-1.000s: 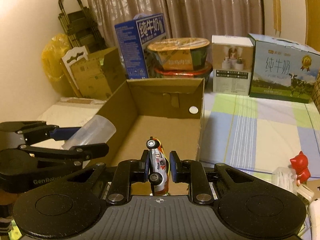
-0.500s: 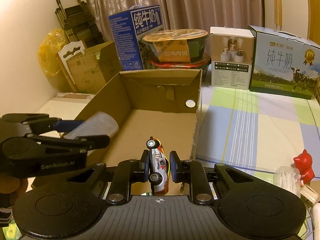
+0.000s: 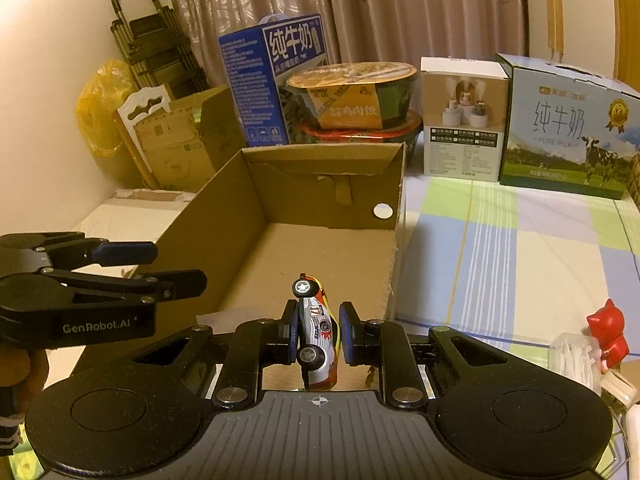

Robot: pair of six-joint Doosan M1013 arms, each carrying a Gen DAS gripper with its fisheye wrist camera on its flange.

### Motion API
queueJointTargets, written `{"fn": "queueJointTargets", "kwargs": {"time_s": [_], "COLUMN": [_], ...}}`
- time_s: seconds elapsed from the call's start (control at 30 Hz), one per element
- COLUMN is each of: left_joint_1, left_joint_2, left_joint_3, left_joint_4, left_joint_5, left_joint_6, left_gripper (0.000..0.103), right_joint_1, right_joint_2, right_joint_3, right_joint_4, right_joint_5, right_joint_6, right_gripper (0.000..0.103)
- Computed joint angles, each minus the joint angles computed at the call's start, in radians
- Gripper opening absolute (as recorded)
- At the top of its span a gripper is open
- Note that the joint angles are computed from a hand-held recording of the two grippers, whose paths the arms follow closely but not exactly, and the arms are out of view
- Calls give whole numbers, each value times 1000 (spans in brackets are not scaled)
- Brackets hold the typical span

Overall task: Organize rigid objects
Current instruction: 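Open left tool to drop the cup while right tool releases the car into the box, then move both open tools back over the table objects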

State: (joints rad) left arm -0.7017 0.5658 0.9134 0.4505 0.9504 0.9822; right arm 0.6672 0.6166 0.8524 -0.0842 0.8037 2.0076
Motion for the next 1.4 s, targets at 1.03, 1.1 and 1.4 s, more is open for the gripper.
{"fn": "queueJointTargets", "kwargs": {"time_s": [1.03,1.1,1.4], "left_joint_1": [-27,-35,-84], "left_joint_2": [-57,-65,-92], "left_joint_3": [62,67,72], "left_joint_4": [51,62,96], "left_joint_5": [-40,-33,-16], "left_joint_6": [-110,-127,-171], "left_gripper": [57,57,58], "right_joint_1": [7,8,19], "right_joint_2": [-100,-118,-216], "right_joint_3": [145,167,282], "right_joint_4": [-155,-160,-265], "right_joint_5": [-194,-200,-225], "right_joint_6": [162,178,286], "right_gripper": [39,40,47]}}
